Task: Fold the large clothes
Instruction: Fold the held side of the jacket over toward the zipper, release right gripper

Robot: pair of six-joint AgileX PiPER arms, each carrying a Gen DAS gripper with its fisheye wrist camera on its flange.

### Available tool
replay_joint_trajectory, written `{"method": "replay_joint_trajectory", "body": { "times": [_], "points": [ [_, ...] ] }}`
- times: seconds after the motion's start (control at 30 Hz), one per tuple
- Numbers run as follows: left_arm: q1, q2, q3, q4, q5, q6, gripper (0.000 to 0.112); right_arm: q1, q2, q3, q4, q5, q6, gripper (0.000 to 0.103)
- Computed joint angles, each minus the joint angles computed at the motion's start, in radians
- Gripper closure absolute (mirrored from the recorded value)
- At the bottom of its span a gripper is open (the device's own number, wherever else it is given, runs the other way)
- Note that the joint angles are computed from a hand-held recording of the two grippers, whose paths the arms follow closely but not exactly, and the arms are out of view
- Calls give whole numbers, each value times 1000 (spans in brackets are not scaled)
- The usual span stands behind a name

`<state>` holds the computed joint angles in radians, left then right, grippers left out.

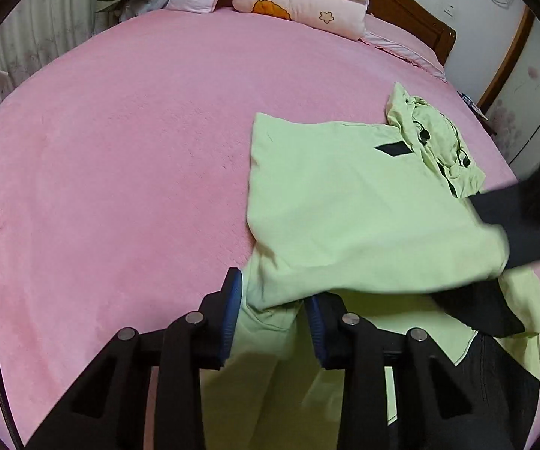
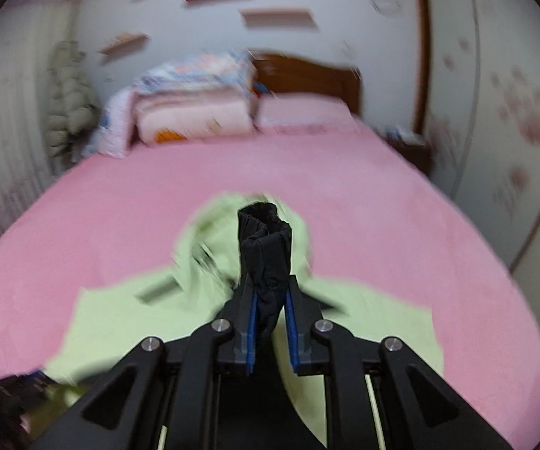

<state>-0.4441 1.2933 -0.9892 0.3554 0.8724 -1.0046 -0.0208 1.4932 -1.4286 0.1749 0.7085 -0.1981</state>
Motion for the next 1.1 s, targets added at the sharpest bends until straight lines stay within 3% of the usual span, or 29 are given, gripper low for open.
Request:
{"method": "replay_joint_trajectory", "body": {
  "times": [0.1, 0.17, 0.23, 0.27, 0.3, 0.37, 0.43, 0.53, 0.7, 0.8, 1.0, 1.07, 1.1],
  "points": [
    [-42, 22, -5, 33, 31, -11, 80, -84, 28, 135, 33, -21, -41, 91],
    [-30, 22, 2, 28, 34, 34, 75, -140, 70, 179, 70, 31, -73, 90],
    [-34, -1, 15, 11, 57, 92, 58, -195, 92, 207, 114, 102, -102, 84],
    [-28, -29, 25, -2, 77, 124, 43, -215, 90, 216, 138, 126, -120, 83],
    [-31, -43, 26, -7, 93, 148, 35, -251, 81, 228, 192, 155, -167, 81],
    [-24, -96, 37, -46, 109, 232, 34, -323, 59, 237, 288, 213, -257, 74],
    [0, -131, 21, -116, 123, 349, 34, -388, 20, 251, 355, 261, -323, 55],
    [40, -146, -19, -166, 124, 432, 29, -431, 10, 197, 415, 289, -356, 41],
    [153, -39, -122, -217, 64, 516, 28, -359, 127, 47, 355, 265, -280, 41],
    [234, 101, -204, -259, 17, 558, 28, -305, 232, -47, 289, 247, -223, 41],
    [318, 342, -368, -307, 26, 594, 28, -258, 411, -193, 255, 273, -165, 43],
    [324, 393, -398, -311, 37, 589, 29, -253, 425, -189, 263, 269, -195, 64],
    [331, 403, -394, -328, 33, 598, 47, -242, 437, -196, 241, 273, -195, 75]
  ]
}}
